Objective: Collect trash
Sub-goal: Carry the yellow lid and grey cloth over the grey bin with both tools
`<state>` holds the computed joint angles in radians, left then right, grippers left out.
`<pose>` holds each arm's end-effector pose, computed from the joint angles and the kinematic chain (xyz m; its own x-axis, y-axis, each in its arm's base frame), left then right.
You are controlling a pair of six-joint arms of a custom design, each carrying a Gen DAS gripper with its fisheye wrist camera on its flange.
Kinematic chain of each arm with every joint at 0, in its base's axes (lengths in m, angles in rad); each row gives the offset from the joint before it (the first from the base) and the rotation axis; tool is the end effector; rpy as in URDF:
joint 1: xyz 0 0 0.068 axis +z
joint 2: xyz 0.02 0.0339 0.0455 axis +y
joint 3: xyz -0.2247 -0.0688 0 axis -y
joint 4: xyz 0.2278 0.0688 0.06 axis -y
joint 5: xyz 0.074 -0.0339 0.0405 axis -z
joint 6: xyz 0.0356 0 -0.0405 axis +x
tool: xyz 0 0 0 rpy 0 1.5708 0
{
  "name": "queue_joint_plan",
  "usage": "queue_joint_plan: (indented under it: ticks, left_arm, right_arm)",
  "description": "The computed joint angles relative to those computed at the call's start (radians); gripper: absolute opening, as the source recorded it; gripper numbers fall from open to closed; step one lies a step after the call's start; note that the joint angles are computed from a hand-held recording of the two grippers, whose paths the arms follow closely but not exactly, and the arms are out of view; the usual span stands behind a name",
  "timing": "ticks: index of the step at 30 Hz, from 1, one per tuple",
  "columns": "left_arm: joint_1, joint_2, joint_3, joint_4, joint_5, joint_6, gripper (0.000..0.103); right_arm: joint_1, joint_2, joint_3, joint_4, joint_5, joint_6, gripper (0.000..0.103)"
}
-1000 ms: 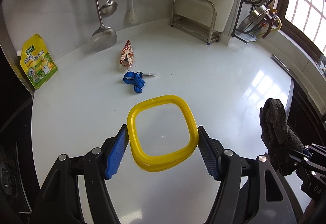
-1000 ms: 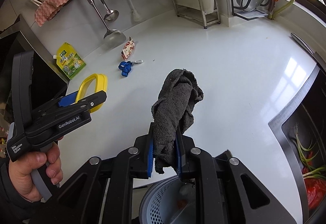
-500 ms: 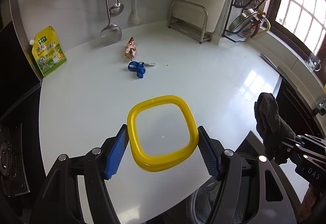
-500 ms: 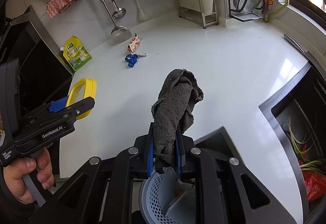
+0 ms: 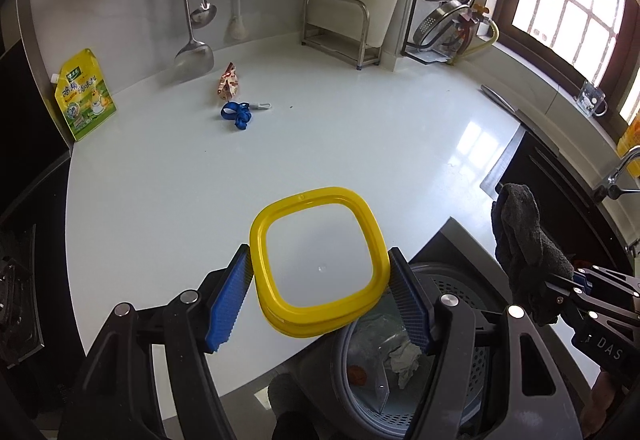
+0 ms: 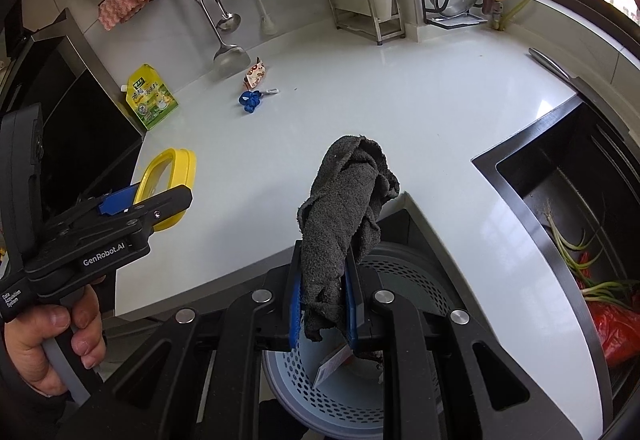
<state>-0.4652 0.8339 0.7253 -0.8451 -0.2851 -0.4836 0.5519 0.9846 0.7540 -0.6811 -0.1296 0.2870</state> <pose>0.1516 -0.0649 0.2266 -0.7778 -0.1088 -0.6190 -0.0866 0.9941 -0.0660 0.1663 0.1078 0.2206 -0.8119 -0.1703 -0.5584 -0.3727 0.8874 0.2713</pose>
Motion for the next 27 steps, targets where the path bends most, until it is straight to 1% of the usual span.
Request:
queue_joint_plan:
  ticks: [8,12,20,27]
  left_arm:
    - [-0.205,0.057,0.001,-0.006,-0.070,-0.138,0.065]
    - [-0.266,0.092,-0.002,0.004,-0.079,-0.179,0.065]
    - [-0.324,0.169,-0.029,0.061,-0.055,-0.210,0.065]
    - [-0.323,0.269,-0.065,0.160,0.013,-0.191,0.066]
  right_arm:
    - [-0.075,-0.167,-0.123,-0.089,-0.032,-0.025,0.016]
    - [-0.108,-0.222,-0.171,-0.118,-0.049,-0.040,0.016]
    - [-0.123,-0.260,-0.257,-0.120,-0.061,-0.045,0.016]
    - [-0.122,-0.227,-0.322,-0.078,-0.066,-0.036,0.016]
